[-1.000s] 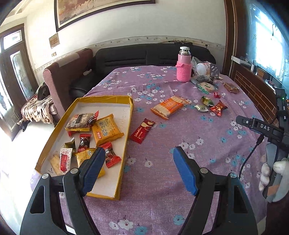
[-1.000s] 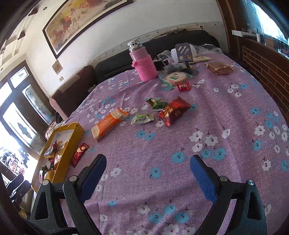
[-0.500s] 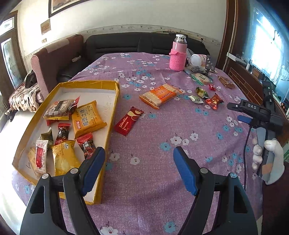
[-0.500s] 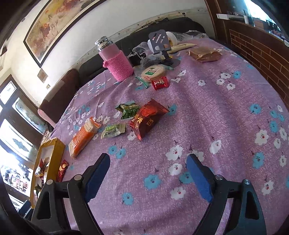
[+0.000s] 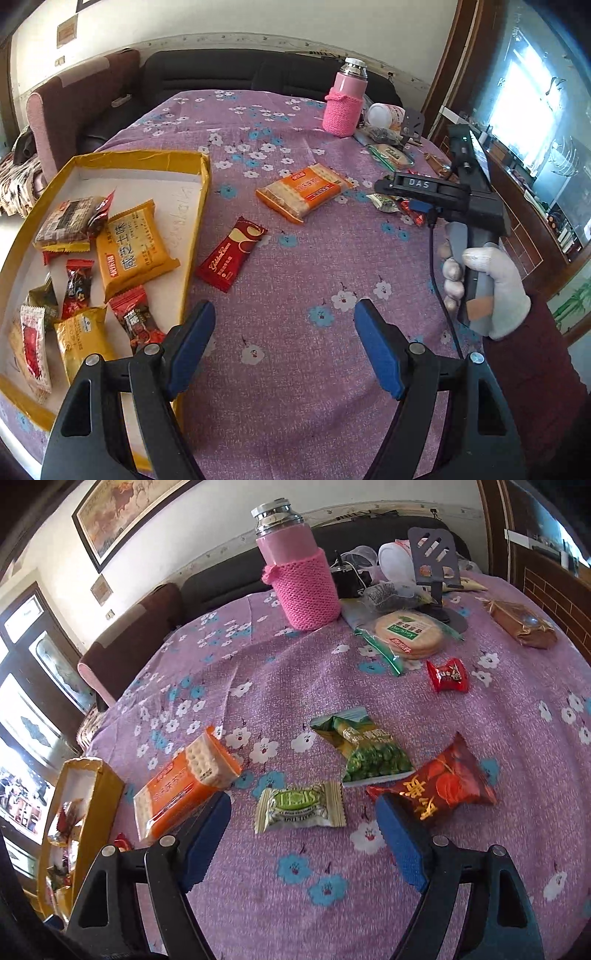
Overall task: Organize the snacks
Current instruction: 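Move both tools back over the remaining snacks, then grasp the orange cracker pack with the left tool while the right tool grasps the green-label pack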
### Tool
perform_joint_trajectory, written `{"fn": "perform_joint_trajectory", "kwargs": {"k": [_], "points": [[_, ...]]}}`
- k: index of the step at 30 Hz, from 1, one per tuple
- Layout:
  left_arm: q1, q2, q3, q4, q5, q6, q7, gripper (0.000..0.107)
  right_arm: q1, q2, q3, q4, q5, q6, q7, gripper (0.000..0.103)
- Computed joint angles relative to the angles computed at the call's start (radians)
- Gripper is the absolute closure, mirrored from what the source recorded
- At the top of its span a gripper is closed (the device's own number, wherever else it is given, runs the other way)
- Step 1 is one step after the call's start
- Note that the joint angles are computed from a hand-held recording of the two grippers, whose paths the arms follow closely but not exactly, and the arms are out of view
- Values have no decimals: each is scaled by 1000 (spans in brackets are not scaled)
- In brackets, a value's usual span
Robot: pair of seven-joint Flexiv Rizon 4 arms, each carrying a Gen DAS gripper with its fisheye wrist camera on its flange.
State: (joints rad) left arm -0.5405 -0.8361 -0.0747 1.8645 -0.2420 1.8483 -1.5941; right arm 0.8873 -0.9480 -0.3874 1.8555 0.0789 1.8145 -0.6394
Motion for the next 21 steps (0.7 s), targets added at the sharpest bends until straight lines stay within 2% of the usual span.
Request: {"fn": "perform_joint_trajectory", "kwargs": {"k": [3,5,6,7,8,10,12,15,18,21], "points": [[29,-18,-24,-44,31,-15,35,30,-25,-21,14,-34,-15,-19,4,27],[43,-32,-35,-84,44,-56,64,35,-47,-32,35,-49,-21,-21,10,39],[44,-39,-33,-110,46,-86,79,42,-30,-44,12,-43,-11,5,15,41],[31,-47,-15,-138,39,-122,86,45,-34,-45,16,-41,-10,12,11,50],[17,-55,4,-168,34,-154,90,45,-29,-50,9,-36,0,26,10,57],[21,-74,3,-224,41,-208,109,45,-53,-55,34,-32,15,72,0,64],[-3,-97,39,-294,42,-271,107,45,-83,-62,69,-35,34,122,-19,65],[-18,-158,71,-435,59,-376,112,44,-116,-58,111,-41,46,144,-57,66],[5,-237,48,-598,67,-500,127,44,-210,-48,218,-50,24,190,-88,66],[-10,-319,88,-771,96,-632,105,44,-268,-39,288,-45,22,227,-104,66]]}}
